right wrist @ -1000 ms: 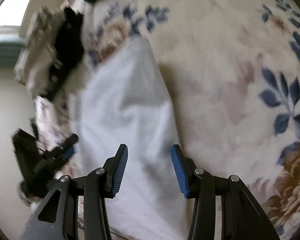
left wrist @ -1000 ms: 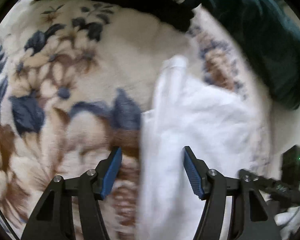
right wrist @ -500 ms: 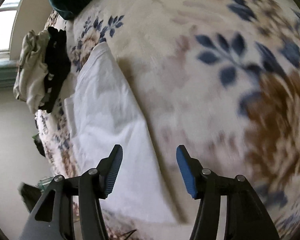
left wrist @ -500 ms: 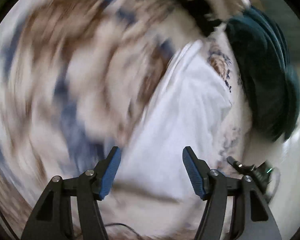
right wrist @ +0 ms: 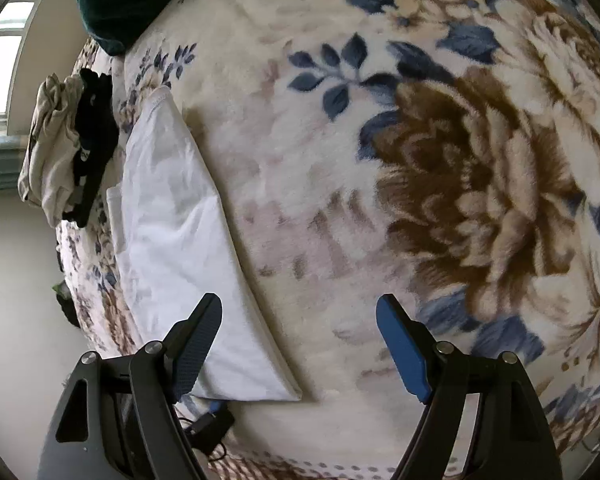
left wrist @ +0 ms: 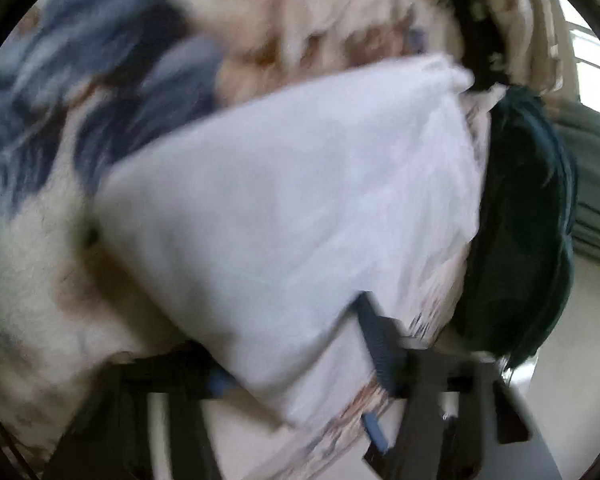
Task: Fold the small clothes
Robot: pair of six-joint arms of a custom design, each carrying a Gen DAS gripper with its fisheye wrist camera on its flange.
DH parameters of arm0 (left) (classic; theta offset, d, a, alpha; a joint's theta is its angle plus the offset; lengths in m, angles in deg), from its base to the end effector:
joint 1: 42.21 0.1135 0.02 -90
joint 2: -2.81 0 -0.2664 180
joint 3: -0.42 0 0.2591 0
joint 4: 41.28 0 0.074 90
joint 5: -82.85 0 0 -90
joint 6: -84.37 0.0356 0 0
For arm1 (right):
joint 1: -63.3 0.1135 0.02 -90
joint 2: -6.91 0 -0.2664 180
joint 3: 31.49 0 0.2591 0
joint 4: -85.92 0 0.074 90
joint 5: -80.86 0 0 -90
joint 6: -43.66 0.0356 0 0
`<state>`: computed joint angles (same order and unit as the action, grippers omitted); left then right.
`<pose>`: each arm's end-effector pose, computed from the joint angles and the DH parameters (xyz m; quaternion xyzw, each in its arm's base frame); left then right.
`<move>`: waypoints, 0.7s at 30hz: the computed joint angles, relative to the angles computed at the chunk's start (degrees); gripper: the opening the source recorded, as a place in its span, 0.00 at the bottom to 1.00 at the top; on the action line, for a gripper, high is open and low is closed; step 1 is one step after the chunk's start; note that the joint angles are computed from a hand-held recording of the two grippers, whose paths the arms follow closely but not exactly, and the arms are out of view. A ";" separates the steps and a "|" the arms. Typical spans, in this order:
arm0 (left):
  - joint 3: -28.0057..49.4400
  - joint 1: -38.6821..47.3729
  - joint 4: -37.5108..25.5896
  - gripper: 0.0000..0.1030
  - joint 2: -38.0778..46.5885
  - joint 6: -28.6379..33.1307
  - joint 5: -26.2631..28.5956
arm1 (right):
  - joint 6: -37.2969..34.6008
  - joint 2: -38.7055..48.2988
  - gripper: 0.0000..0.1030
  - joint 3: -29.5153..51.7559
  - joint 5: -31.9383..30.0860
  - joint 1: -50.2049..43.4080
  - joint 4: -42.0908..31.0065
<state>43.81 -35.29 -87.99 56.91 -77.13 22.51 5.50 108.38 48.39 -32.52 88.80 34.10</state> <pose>0.1757 0.0036 0.1927 -0.5309 0.7643 -0.3525 0.0980 0.3047 0.1610 0.1770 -0.1923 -0.9502 -0.2448 0.0150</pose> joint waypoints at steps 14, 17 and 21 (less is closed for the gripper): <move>37.67 30.96 -34.08 0.07 35.43 74.45 3.03 | -0.25 7.39 0.79 11.27 -2.77 3.60 -1.12; 48.29 35.80 -39.29 0.08 46.39 83.78 1.54 | -1.03 11.36 0.79 15.15 -4.01 4.68 -1.06; 50.38 38.23 -41.34 0.13 49.81 83.41 5.46 | -3.69 19.14 0.79 23.04 -6.26 5.92 -2.26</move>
